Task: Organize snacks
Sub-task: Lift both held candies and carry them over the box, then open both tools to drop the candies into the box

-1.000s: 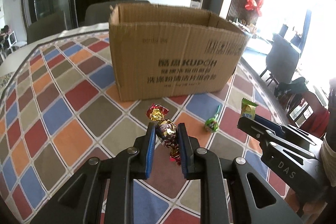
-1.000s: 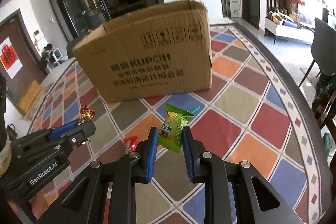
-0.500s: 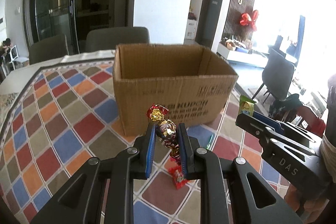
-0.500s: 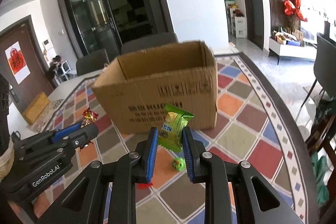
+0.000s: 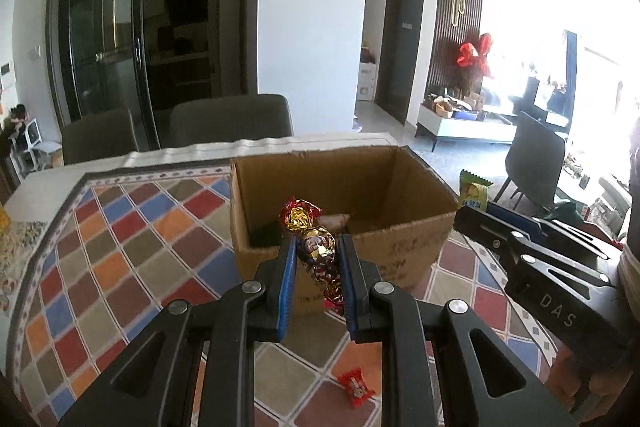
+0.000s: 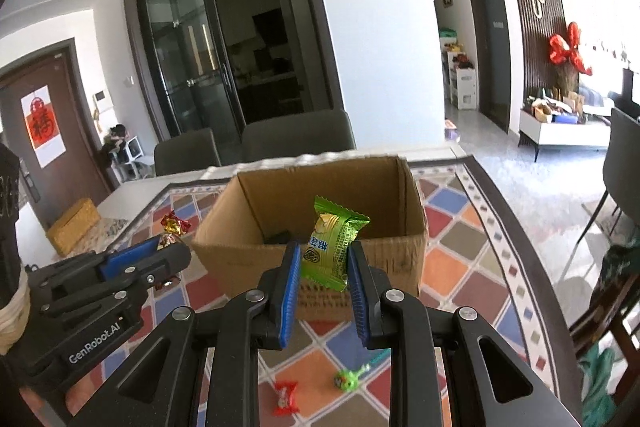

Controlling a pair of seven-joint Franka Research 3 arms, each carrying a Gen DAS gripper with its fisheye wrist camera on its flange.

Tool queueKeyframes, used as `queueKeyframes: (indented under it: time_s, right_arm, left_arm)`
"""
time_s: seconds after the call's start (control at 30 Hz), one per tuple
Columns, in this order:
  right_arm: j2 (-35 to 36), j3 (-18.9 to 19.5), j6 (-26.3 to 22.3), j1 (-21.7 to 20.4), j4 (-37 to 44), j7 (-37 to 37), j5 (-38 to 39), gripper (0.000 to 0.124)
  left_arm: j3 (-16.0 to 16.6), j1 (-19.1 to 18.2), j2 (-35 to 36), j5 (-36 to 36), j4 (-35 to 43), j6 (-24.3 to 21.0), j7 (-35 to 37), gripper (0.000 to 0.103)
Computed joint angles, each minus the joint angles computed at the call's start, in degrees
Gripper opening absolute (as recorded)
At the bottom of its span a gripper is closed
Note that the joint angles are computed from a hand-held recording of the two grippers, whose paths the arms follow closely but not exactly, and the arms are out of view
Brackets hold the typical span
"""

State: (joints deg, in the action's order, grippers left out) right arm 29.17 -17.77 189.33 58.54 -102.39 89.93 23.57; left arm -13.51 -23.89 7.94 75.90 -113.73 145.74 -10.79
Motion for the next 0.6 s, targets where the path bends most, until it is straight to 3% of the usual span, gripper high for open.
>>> queueKeyframes:
  time_s: [0.13, 0.6]
  right_arm:
    - [1.7, -1.4, -1.8, 0.3, 3.5, 0.2, -1.2, 0.025]
    - [7.1, 6.7, -11.0, -10.2, 16.8, 6.1, -11.2, 0.025]
  left_arm:
    - [0.5, 0.5, 0.7, -0.9, 1.6, 0.2, 2.3, 0.022]
    - [3.1, 1.6, 5.2, -7.3, 8.2, 3.0, 10.7, 0.022]
